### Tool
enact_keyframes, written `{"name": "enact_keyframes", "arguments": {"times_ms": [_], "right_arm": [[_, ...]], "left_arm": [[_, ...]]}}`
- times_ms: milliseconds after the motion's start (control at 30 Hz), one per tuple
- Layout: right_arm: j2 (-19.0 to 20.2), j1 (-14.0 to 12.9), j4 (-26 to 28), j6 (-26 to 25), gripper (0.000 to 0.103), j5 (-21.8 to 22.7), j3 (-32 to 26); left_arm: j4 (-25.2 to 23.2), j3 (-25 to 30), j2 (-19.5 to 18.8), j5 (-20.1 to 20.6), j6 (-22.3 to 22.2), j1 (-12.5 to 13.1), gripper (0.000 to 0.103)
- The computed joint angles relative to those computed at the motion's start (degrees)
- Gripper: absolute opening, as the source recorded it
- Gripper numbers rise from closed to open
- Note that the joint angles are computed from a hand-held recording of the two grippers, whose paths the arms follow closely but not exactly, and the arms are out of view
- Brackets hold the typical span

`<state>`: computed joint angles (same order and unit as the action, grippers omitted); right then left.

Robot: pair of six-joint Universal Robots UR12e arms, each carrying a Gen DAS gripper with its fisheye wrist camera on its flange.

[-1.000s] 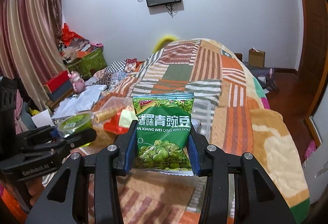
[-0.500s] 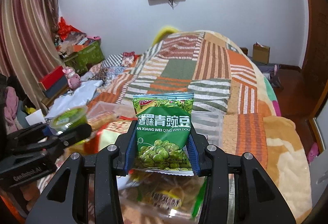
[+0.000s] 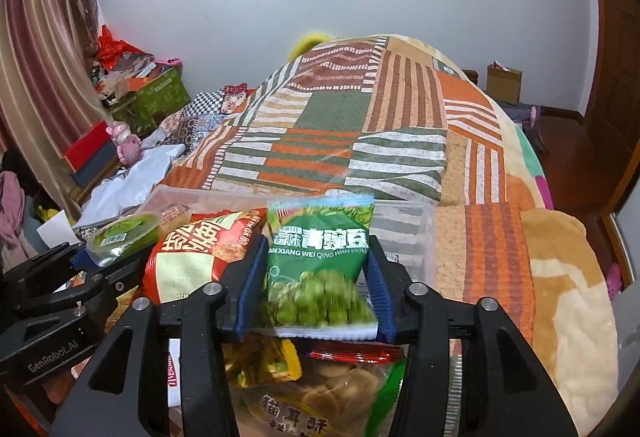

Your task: Organize snacks

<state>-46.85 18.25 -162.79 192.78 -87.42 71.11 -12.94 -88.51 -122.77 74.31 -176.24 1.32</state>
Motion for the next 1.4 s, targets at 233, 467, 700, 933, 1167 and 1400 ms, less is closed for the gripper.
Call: {"name": "enact_keyframes", "arguments": {"times_ms": [233,467,700,933,1167,1400], "right_arm": [[-0.86,0.0,-1.8,-0.18,0.06,-0.31,1.15],[-2.07,0.17,-3.72,-1.06,0.061,-0.12,2.89],[-3.64,0.2,-6.15,-1.0,0.061,0.28,5.31],[-6.78,0.86,-11.24,-1.79,0.061,-1.16,9.37],[-9.93,2.18,-17.77,-3.4,0.064,-3.05,13.49],[-11.25,3.63,-22.59,-3.71,0.074,-7.27,15.79]], "left_arm": [[-1.7,-0.02,0.56,-0.27,0.61,0.04,0.052],[0.97,-1.78,1.79,-1.4,0.23,0.39,0.071],[4.94,-4.34,3.79,-0.77,2.27,0.0,0.072],[10.48,-8.29,7.08,-2.35,1.87,0.85,0.072],[18.42,-12.95,10.39,-2.99,0.87,1.84,0.078],[23.11,-16.33,12.95,-5.1,-0.77,3.03,0.09]]}}
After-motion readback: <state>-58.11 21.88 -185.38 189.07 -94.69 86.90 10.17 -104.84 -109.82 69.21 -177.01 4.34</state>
